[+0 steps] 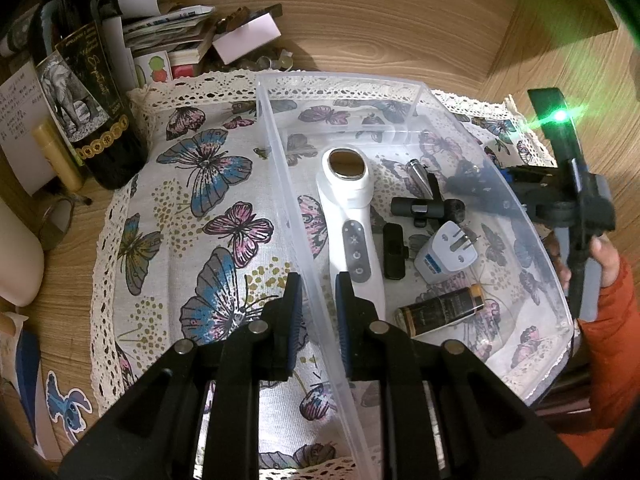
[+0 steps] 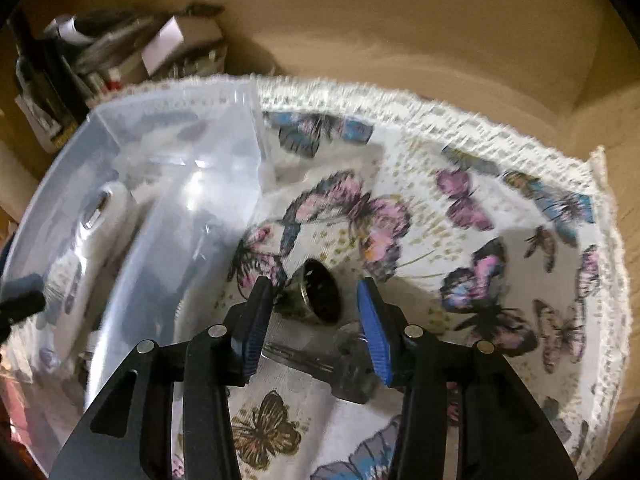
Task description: Organize rigid objects
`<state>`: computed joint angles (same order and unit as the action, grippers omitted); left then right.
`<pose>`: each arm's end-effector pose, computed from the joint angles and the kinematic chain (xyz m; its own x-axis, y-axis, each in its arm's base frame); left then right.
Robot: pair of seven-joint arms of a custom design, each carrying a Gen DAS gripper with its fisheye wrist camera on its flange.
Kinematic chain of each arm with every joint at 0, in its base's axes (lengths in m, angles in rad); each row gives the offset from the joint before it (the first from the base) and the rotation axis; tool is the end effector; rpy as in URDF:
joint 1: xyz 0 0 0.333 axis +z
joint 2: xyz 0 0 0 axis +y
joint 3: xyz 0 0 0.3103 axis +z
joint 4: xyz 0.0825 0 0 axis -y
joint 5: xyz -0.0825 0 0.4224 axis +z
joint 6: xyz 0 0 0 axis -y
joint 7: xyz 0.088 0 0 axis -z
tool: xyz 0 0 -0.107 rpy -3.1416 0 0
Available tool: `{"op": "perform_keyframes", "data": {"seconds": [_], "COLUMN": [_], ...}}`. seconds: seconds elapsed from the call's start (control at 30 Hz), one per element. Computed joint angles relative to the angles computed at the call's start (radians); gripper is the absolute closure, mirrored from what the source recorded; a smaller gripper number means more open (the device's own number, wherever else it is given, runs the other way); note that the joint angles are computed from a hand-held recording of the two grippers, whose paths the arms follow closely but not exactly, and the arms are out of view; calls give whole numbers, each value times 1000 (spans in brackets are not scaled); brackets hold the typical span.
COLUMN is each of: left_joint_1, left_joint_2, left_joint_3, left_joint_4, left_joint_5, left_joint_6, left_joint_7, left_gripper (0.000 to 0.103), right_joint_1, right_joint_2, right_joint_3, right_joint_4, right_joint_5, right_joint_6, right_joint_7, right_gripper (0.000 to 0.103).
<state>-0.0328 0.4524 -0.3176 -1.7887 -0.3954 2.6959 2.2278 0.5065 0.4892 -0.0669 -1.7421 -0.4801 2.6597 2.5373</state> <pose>0.6843 -0.2136 0.3313 -0.6101 -0.7822 0.1262 -0.7038 0.4618 -0.5399 0.6486 0.3250 0.3111 -0.1195 -0.9919 -0.0436 -0.8527 0.1250 -0.5073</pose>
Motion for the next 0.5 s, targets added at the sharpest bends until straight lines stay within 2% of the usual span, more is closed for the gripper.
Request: {"op": "perform_keyframes", "data": {"seconds": [0.07, 0.17, 0.3, 0.4, 0.5], "left_joint_1": [0, 1, 0, 1, 2], "left_joint_2": [0, 0, 0, 0, -1], "left_joint_3": [0, -1, -1, 0, -2], "left_joint_4": [0, 0, 0, -1, -2], "left_joint_5": [1, 1, 1, 3, 1], "left_joint_6": [0, 1, 0, 1, 3], "left_joint_7": [0, 0, -1, 1, 2], "left_gripper": [87, 87, 87, 87, 87], "right_joint_1": [30, 34, 65, 80, 83], "right_joint_2": [5, -13, -63, -111, -138], "right_joint_3": [-25, -28, -55, -65, -51], "right_joint_4": [7, -15, -49, -71, -64], "right_joint_5": [-50, -76, -175, -276, -377], "right_joint_6": [-18, 5, 6, 14, 11], "right_joint_7": [28, 55, 158, 258, 306], "right_gripper": [70, 70, 70, 70, 70]}}
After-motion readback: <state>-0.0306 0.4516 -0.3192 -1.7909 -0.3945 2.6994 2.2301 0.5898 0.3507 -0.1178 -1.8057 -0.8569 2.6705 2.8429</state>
